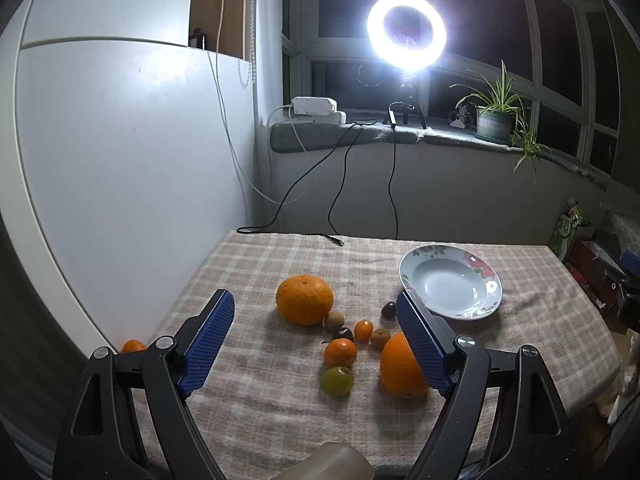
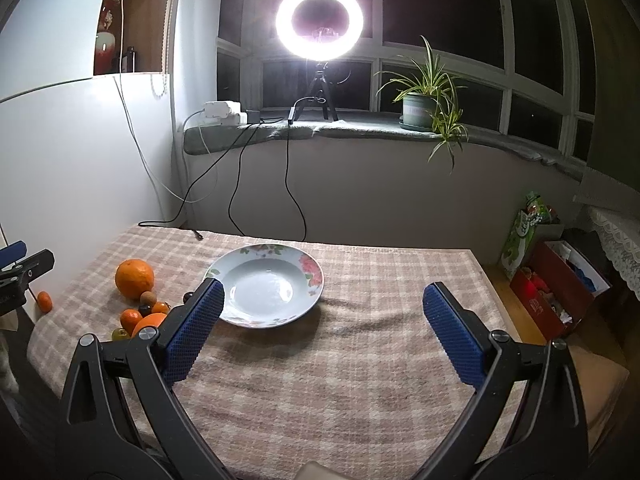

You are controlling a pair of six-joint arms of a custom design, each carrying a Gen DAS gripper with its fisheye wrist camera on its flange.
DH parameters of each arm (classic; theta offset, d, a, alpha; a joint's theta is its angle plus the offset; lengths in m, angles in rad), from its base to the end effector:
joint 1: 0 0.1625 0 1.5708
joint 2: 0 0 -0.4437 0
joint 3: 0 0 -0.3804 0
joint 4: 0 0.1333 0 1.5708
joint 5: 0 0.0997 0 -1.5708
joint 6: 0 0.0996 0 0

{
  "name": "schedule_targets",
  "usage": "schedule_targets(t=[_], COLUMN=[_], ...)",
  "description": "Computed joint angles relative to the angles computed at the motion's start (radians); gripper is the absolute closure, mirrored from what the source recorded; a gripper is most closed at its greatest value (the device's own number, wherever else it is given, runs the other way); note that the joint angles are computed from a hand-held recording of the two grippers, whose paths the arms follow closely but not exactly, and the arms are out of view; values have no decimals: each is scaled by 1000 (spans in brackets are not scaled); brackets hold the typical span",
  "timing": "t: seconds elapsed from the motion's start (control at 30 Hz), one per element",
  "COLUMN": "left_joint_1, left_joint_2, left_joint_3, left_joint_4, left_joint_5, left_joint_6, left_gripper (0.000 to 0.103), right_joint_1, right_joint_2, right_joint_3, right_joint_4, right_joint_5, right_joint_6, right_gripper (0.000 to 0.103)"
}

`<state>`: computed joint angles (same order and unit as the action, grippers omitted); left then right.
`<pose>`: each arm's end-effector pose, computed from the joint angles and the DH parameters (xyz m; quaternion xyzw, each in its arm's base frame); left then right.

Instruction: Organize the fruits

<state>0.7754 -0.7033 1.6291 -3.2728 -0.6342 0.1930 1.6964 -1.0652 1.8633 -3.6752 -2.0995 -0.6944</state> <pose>-0.3359 -0.6282 0.1732 0.2414 0.8082 -0.4464 0.2988 0.1563 -0.5745 0.3521 0.1599 -0.7663 0.5048 0.3638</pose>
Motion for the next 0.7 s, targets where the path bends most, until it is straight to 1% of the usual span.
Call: schedule_targets(t=[0.7], left_joint_1=[1], left_joint_2=[1], left_joint_3=[0], left_joint_4=[-3], left_joint_5=[-1], left_joint_6=[3], left_gripper=[20], right_joint_1=[-1], right_joint_2=[2], right_joint_3=[-6], right_joint_4=[37], right_joint_5=[-6], right_joint_6=[14], right_gripper=[1])
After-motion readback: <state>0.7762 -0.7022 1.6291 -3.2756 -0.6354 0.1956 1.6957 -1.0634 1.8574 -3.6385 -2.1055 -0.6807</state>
